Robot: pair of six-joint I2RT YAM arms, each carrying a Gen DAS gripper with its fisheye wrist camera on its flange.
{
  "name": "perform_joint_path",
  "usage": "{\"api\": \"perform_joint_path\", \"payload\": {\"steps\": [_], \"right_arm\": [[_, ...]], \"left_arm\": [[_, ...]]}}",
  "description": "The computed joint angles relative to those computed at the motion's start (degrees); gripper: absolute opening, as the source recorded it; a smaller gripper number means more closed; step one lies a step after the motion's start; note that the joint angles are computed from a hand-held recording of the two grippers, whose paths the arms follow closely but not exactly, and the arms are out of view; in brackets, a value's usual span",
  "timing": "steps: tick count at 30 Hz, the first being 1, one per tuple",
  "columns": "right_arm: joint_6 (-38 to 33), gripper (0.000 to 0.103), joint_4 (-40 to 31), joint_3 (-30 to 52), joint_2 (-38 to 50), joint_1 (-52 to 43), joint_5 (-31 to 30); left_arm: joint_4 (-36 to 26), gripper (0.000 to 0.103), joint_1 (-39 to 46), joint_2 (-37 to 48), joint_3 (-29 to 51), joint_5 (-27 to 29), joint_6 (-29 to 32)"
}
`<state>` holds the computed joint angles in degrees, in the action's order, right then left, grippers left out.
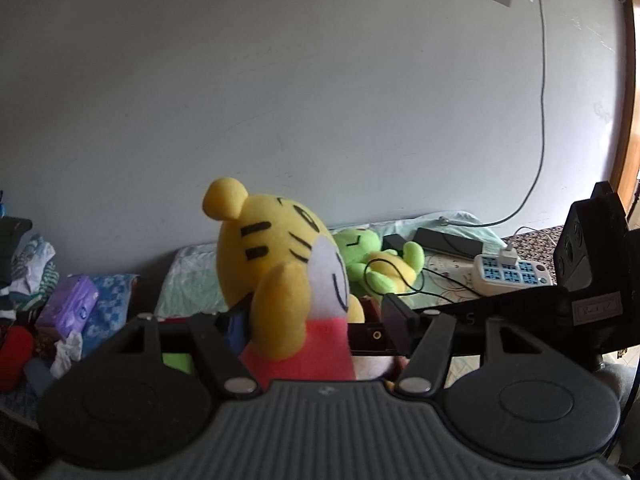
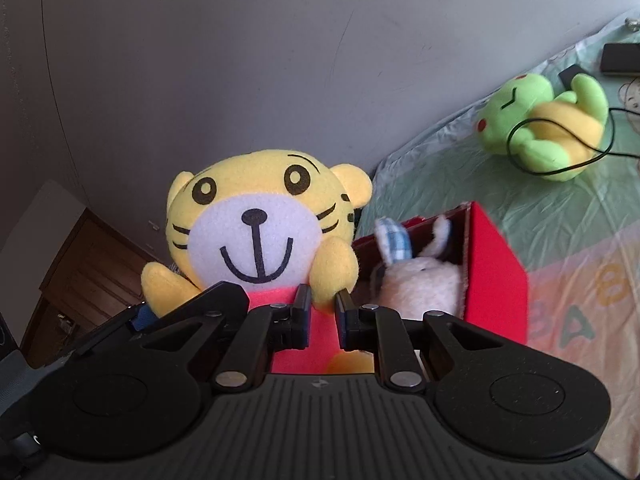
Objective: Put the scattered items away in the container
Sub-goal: 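Lift the yellow tiger with both grippers and carry it over the box, then lower the yellow tiger into the box and open both grippers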
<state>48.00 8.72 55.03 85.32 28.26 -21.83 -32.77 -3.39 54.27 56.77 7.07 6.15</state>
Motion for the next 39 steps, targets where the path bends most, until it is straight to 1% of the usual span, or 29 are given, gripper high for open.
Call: {"api": "perform_joint_path", "payload": {"steps": [4,7,9,15,16,17,18,20,22,25,27,29,31,35,38,39], "right_arm": [[2.2,0.016,1.0,5.1,7.6,2.8,-0.6],[2.0,0.016,0.0,8.6,11.7,4.5,0.1],[1.5,0.016,-0.8,10.5,14.0,5.7,0.9],[-0.7,0.015,-3.9,13.0,16.7,7.8,1.4],[-0.7,0.011,-3.9,12.9,16.8,8.1,1.0],[-0.2,0.011,-3.8,12.9,17.0,8.2,0.3],[0.5,0.011,-3.4,12.8,17.3,8.2,-0.8],[0.5,0.010,-3.8,13.7,18.5,8.2,-2.2],[-0.1,0.010,-4.7,14.7,19.3,8.2,-2.8],[0.8,0.010,-5.0,15.4,20.4,8.1,-4.6],[1.3,0.010,-4.9,15.4,21.0,8.1,-6.1],[1.2,0.010,-4.7,14.4,20.6,7.9,-6.1],[0.1,0.010,-5.6,13.7,19.8,7.6,-6.1],[-0.9,0.011,-6.7,11.4,17.3,7.3,-5.6],[-0.2,0.015,-4.3,7.9,14.3,6.4,-6.0],[0.1,0.019,-3.1,6.3,12.8,5.9,-5.8]], "left_arm": [[0.0,0.064,7.7,1.6,-0.7,4.0,1.9],[0.0,0.064,14.2,4.1,-0.6,8.8,3.7],[0.7,0.064,16.9,6.0,-0.9,10.6,4.1],[1.9,0.065,23.1,12.8,-1.5,11.0,4.3],[1.8,0.065,24.1,13.4,-1.5,11.2,4.6],[1.6,0.067,25.1,14.2,-1.3,11.8,4.5],[1.4,0.072,26.1,15.1,-0.8,12.4,4.1],[1.1,0.075,27.4,17.0,0.0,13.4,3.5],[1.2,0.076,27.2,18.3,0.7,12.8,3.5],[2.1,0.080,25.1,18.5,0.5,9.7,3.6],[2.4,0.084,24.4,19.8,0.5,9.1,3.4],[2.5,0.084,23.7,20.1,0.2,8.7,3.0],[2.8,0.084,22.4,19.4,-0.4,6.9,3.4],[1.0,0.081,20.6,17.1,-0.1,4.7,4.7],[0.4,0.081,20.7,13.3,-0.2,3.4,5.6],[0.1,0.082,21.3,12.2,0.1,3.4,5.8]]}}
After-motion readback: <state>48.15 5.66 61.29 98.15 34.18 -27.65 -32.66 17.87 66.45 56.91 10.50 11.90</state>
